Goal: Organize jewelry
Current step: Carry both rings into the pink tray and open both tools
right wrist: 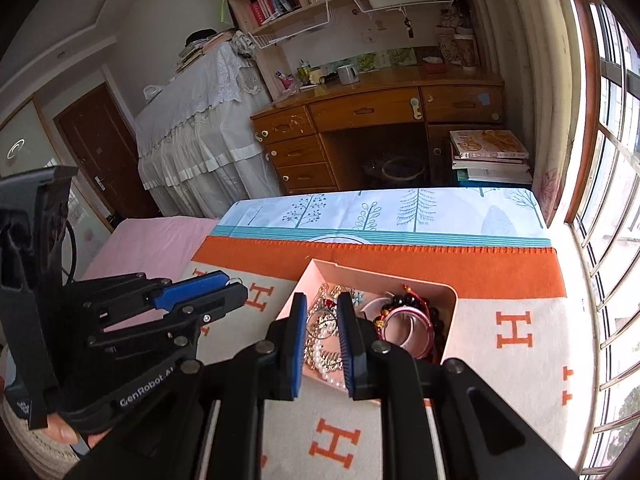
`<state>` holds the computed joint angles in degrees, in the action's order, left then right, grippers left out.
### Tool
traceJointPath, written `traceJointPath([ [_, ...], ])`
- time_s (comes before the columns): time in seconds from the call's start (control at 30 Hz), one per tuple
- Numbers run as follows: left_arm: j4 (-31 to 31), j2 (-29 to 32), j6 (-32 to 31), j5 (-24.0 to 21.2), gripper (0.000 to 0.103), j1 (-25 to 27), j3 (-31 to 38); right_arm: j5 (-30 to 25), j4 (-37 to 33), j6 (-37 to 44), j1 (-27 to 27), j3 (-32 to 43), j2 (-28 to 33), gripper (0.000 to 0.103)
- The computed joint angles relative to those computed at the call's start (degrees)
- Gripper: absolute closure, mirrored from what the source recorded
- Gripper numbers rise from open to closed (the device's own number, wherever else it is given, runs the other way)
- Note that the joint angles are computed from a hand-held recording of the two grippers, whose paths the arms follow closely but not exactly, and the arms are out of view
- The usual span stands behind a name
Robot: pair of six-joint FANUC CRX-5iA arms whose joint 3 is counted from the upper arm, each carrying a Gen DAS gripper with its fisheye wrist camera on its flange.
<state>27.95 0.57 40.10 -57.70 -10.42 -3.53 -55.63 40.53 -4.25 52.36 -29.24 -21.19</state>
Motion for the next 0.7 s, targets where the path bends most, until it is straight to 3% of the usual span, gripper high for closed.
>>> traceJointPath([
  [0.13,-1.7,3.9,3.4,-0.5,0.089,-1.8,2.9,3.6,-4.5,1.8,-5.1,0.9,2.3,0.087],
  [0.27,-2.9,7.0,5.4,-0.8,0.087,-2.7,4.8,3.0,-11.0,4.9,-8.4,3.3,4.9,0.087],
  [0.43,-4.4,7.1,5.9,2.5,0.039,-3.3,3.7,4.2,-13.2,5.3,-10.4,3.5,5.4,0.079],
  [0.7,-5.4,5.7,5.8,3.8,0.022,-2.5,2.6,1.5,-10.3,3.7,-7.8,2.8,4.8,0.079],
])
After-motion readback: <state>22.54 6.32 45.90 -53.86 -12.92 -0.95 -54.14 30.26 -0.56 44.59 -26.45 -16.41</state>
